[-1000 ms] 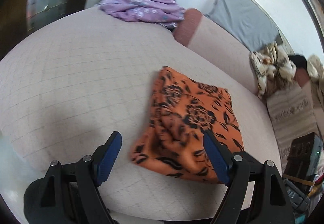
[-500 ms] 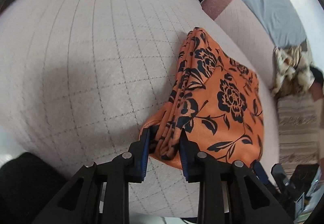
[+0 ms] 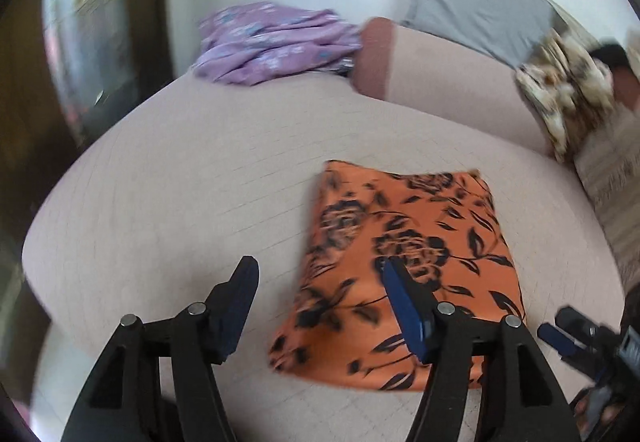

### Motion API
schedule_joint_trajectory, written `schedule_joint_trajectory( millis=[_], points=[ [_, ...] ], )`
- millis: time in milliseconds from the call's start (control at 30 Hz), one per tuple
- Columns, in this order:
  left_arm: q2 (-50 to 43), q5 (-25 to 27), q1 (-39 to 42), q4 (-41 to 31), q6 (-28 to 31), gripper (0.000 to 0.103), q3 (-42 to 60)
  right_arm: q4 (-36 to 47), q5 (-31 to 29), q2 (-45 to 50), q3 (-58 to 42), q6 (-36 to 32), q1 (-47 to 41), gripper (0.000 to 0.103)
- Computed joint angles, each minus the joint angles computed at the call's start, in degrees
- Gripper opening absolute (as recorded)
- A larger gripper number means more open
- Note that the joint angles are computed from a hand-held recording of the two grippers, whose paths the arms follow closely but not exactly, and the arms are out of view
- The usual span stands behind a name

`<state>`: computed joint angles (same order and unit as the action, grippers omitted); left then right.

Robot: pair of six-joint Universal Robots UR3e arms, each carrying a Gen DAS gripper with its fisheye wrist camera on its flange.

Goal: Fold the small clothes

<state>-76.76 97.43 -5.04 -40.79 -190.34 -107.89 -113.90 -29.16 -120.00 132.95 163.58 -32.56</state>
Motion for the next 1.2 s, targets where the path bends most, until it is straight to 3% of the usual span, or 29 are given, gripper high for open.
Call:
schedule_joint_trajectory(
  millis=[133, 233, 300, 367, 433, 533, 600, 633, 733, 867, 967, 1033, 1067, 1100, 1200],
  points=[
    [-8.7, 2.3, -1.9, 3.6, 1.2, 0.066, 2.1, -1.4, -1.2, 9.6, -2.4, 2.2, 0.6, 0.08],
    [-11.7, -0.8, 1.3, -0.9, -0.7, 0.067, 1.8, -5.9, -0.6, 16.3, -4.7, 5.4, 3.0, 0.08],
    [-10.3, -5.9, 5.1, 2.9, -1.3, 0.07, -2.7, -6.8, 0.5, 22.5, -7.5, 5.9, 5.7, 0.08],
    [-10.3, -7.1, 6.0, 1.9, -0.8, 0.07, -2.2, -9.1, -1.0, 28.8, -10.7, 8.4, 9.4, 0.057],
    [-10.4, -6.4, 5.9, 2.3, 0.4, 0.07, -2.1, -14.0, -5.4, 27.9, -11.9, 10.8, 12.4, 0.044],
    [-9.7, -7.4, 6.9, 4.3, 1.5, 0.071, -3.9, -16.4, -11.0, 23.4, -12.8, 11.5, 15.1, 0.041],
    [-9.5, -9.4, 8.2, 4.2, 1.8, 0.071, -4.2, -19.0, -17.4, 24.5, -13.6, 11.1, 18.6, 0.044],
    [-8.7, -10.0, 8.8, 4.3, 2.1, 0.071, -5.0, -19.1, -17.1, 26.2, -13.1, 11.1, 18.2, 0.05],
    [-6.5, -12.1, 11.0, 3.7, 3.5, 0.072, -6.6, -15.5, -7.5, 24.8, -10.3, 11.9, 11.3, 0.069],
    [-6.0, -13.2, 12.3, 3.5, 3.7, 0.073, -7.1, -17.8, -4.2, 24.2, -11.8, 12.6, 8.2, 0.076],
    [-3.8, -14.4, 14.0, 3.3, 5.1, 0.073, -9.3, -18.9, -3.4, 34.8, -19.6, 17.1, 10.4, 0.078],
    [-4.6, -14.4, 13.6, 3.8, 4.6, 0.073, -9.0, -15.6, -5.0, 42.4, -26.7, 18.9, 14.0, 0.066],
    [-4.4, -14.5, 13.8, 3.7, 4.8, 0.073, -9.2, -16.1, -7.3, 43.4, -28.7, 17.9, 15.9, 0.049],
    [-4.1, -14.5, 14.0, 3.7, 4.9, 0.074, -9.4, -17.6, -10.9, 42.3, -29.7, 17.2, 17.9, 0.04],
    [-4.4, -13.9, 13.4, 3.5, 4.4, 0.075, -9.0, -21.4, -14.5, 38.1, -28.6, 17.6, 19.9, 0.035]
  ],
)
